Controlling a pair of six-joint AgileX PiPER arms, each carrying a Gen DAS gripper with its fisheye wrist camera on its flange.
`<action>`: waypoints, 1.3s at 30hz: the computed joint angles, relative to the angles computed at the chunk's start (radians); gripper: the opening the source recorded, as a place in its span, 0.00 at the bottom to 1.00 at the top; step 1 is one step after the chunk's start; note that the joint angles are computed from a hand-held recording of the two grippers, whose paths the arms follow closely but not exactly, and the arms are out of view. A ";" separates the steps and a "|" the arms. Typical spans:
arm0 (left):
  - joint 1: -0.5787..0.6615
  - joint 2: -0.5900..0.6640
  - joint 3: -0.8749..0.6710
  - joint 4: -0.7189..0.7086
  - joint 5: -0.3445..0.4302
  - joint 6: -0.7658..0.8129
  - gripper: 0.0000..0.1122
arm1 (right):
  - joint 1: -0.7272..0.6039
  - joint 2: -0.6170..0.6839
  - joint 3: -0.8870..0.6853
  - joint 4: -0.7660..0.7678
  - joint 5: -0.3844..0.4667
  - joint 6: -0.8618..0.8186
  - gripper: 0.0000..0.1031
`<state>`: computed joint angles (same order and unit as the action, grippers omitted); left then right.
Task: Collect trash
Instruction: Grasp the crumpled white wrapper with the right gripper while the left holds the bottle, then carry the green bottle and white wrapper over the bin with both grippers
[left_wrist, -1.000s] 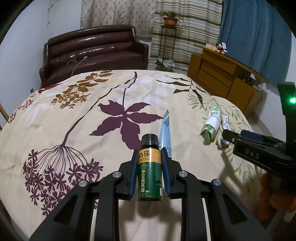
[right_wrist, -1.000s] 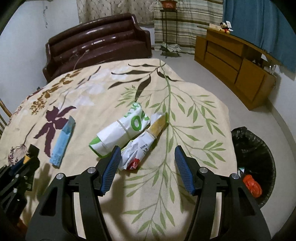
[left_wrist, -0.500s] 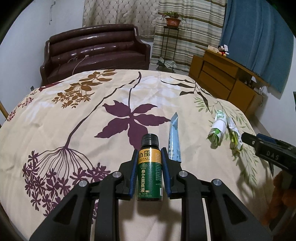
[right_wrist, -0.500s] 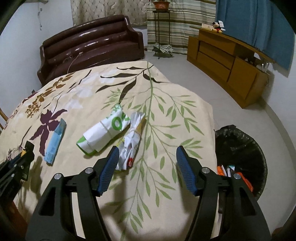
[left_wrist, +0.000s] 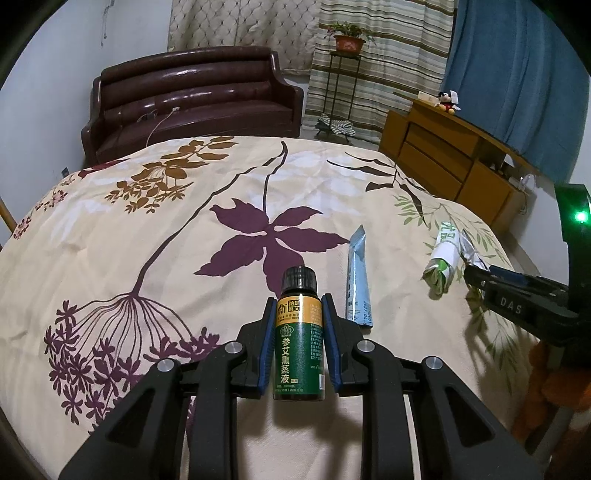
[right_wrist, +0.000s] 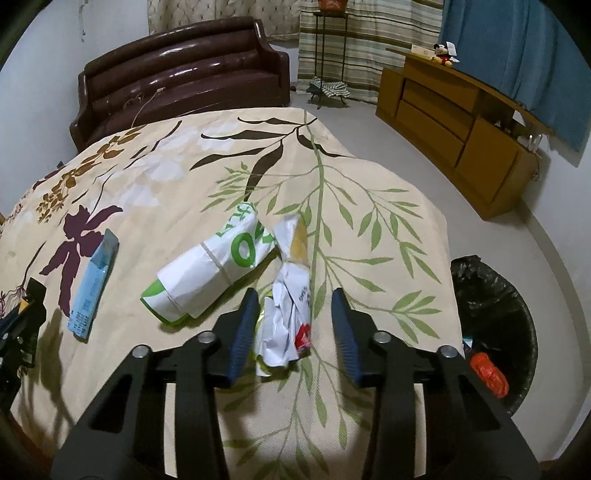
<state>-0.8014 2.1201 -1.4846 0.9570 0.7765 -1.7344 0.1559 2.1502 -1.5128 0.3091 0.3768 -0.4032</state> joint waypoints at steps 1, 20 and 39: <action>0.000 0.001 0.000 -0.001 -0.001 -0.001 0.22 | -0.002 -0.002 0.004 0.007 -0.001 -0.007 0.25; -0.079 0.059 -0.143 -0.035 0.067 0.038 0.22 | -0.139 -0.176 0.272 0.520 -0.072 -0.575 0.24; -0.175 0.424 -0.881 -0.190 0.338 0.392 0.22 | -0.389 -0.246 0.366 0.877 0.013 -1.015 0.20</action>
